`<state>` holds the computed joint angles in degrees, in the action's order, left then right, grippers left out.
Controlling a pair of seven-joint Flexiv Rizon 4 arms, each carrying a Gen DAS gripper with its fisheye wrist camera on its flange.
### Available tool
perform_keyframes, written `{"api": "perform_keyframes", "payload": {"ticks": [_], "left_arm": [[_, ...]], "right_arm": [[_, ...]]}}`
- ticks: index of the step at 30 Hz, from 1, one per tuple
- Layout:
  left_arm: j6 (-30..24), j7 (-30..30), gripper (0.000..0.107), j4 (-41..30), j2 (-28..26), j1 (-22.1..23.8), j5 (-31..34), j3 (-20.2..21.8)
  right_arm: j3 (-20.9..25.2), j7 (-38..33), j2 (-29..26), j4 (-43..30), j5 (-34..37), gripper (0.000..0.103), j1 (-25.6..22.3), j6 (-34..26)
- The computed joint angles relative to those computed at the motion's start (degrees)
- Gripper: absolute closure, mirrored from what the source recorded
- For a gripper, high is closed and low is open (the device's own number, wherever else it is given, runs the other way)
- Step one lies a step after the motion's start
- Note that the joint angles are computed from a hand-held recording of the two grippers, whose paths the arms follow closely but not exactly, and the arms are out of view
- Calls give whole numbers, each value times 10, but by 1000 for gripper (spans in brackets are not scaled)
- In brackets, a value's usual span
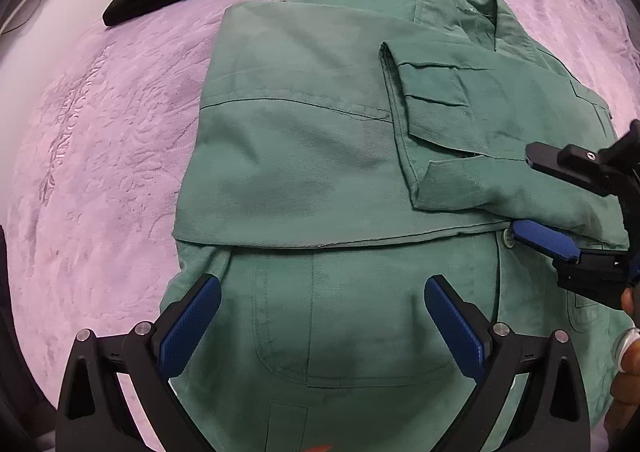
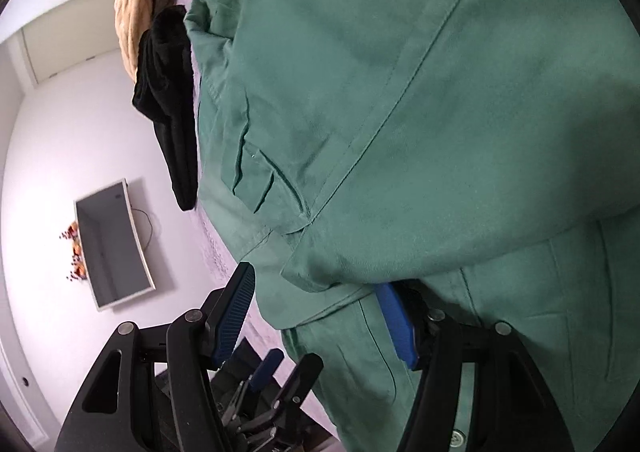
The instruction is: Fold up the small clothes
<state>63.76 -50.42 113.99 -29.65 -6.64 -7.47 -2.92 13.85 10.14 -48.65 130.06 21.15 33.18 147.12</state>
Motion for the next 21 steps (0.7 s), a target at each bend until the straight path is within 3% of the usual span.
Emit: {"api": "perform_keyframes", "payload": {"ticks": [1,2,3,8,11,15,20,21], "left_arm": [[-1,-1,5,-4,-3,0,1,2],[-2,-2,5,-7,-5,1,1,3],[-4,-3,5,-12,-9,1,2,4],[-11,-5,5,-26,-19,6,5,10],[-8,-8,5,-34,-25,7,10,13],[-7,-9,5,-33,-23,8,17,17],[-24,9,5,-28,-17,18,8,6],[-24,11,5,-15,-7,20,5,5]], "right_arm": [[0,2,-4,-1,10,41,3,8],[-6,-3,2,-2,25,52,13,-1],[-7,-7,6,0,25,96,14,-8],[-19,-35,31,2,36,98,33,-40],[-10,-33,34,5,7,98,18,-84],[-3,-24,24,5,17,94,24,-63],[-16,-59,91,37,-34,88,29,-163],[-23,-69,108,44,-33,81,39,-184]]}}
